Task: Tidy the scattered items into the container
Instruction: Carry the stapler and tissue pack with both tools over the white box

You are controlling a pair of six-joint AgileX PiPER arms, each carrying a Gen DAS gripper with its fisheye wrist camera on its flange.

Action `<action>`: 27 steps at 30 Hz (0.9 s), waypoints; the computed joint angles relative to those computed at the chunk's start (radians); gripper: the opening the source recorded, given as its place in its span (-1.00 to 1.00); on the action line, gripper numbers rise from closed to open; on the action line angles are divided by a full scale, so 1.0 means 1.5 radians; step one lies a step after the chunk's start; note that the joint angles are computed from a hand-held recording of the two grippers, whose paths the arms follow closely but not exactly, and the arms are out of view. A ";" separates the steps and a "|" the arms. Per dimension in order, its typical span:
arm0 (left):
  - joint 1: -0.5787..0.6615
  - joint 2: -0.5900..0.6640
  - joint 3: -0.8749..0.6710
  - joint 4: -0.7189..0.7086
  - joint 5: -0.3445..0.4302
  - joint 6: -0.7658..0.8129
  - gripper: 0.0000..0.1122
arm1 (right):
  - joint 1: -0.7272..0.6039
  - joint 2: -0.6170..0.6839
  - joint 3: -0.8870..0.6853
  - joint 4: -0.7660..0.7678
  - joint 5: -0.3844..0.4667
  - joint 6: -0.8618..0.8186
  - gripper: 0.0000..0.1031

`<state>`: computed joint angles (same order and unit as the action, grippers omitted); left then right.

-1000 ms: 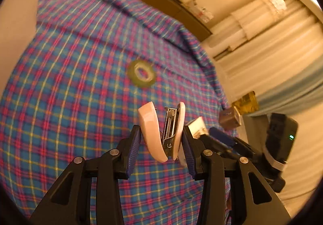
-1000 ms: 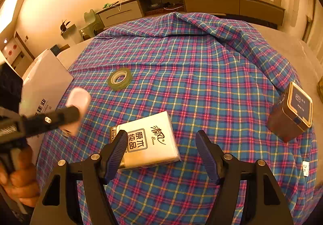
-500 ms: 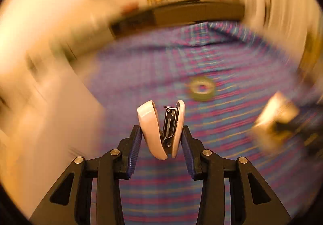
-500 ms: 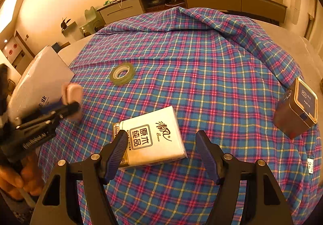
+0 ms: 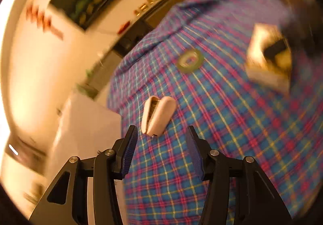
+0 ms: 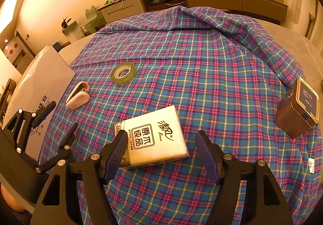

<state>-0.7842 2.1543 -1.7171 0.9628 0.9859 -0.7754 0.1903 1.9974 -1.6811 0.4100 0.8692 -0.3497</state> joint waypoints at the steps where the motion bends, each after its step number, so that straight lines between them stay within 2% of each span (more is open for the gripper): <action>1: 0.028 -0.030 0.022 -0.034 -0.037 -0.022 -0.05 | 0.000 0.000 0.001 0.000 -0.001 0.000 0.36; 3: 0.099 -0.076 0.038 -0.133 -0.115 -0.057 -0.06 | -0.001 0.000 0.001 0.000 -0.001 0.001 0.36; 6: 0.172 -0.048 -0.003 -0.293 -0.154 0.010 -0.08 | 0.001 0.000 0.001 0.000 -0.002 0.000 0.36; 7: 0.181 -0.041 0.003 -0.311 -0.169 0.019 -0.05 | 0.001 0.000 0.002 0.000 -0.003 0.000 0.36; 8: 0.185 -0.050 0.027 -0.303 -0.206 0.002 -0.08 | 0.002 -0.001 0.004 0.001 -0.004 -0.001 0.36; 10: 0.181 -0.063 0.059 -0.294 -0.234 -0.024 -0.09 | 0.005 -0.001 0.006 0.001 -0.005 -0.001 0.36; 13: 0.170 -0.082 0.091 -0.332 -0.257 0.025 -0.09 | 0.006 -0.005 0.009 0.002 -0.004 -0.006 0.36; 15: 0.156 -0.073 0.081 -0.367 -0.237 0.075 -0.05 | 0.004 -0.003 0.009 0.006 -0.002 -0.009 0.36; 19: 0.144 -0.061 0.077 -0.351 -0.243 0.041 -0.05 | 0.004 -0.003 0.008 0.006 0.000 -0.007 0.36; 21: 0.154 -0.081 0.099 -0.364 -0.278 0.045 -0.07 | 0.005 -0.007 0.012 0.006 -0.001 -0.012 0.36; 24: 0.166 -0.098 0.109 -0.435 -0.310 0.130 -0.08 | 0.001 -0.006 0.014 0.012 -0.001 -0.018 0.39; 27: 0.171 -0.079 0.078 -0.523 -0.306 0.214 -0.10 | 0.004 -0.002 0.016 0.012 -0.003 -0.023 0.54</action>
<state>-0.5284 2.0361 -1.6003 0.1788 0.5265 -0.4537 0.1964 1.9948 -1.6573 0.4275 0.8646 -0.3850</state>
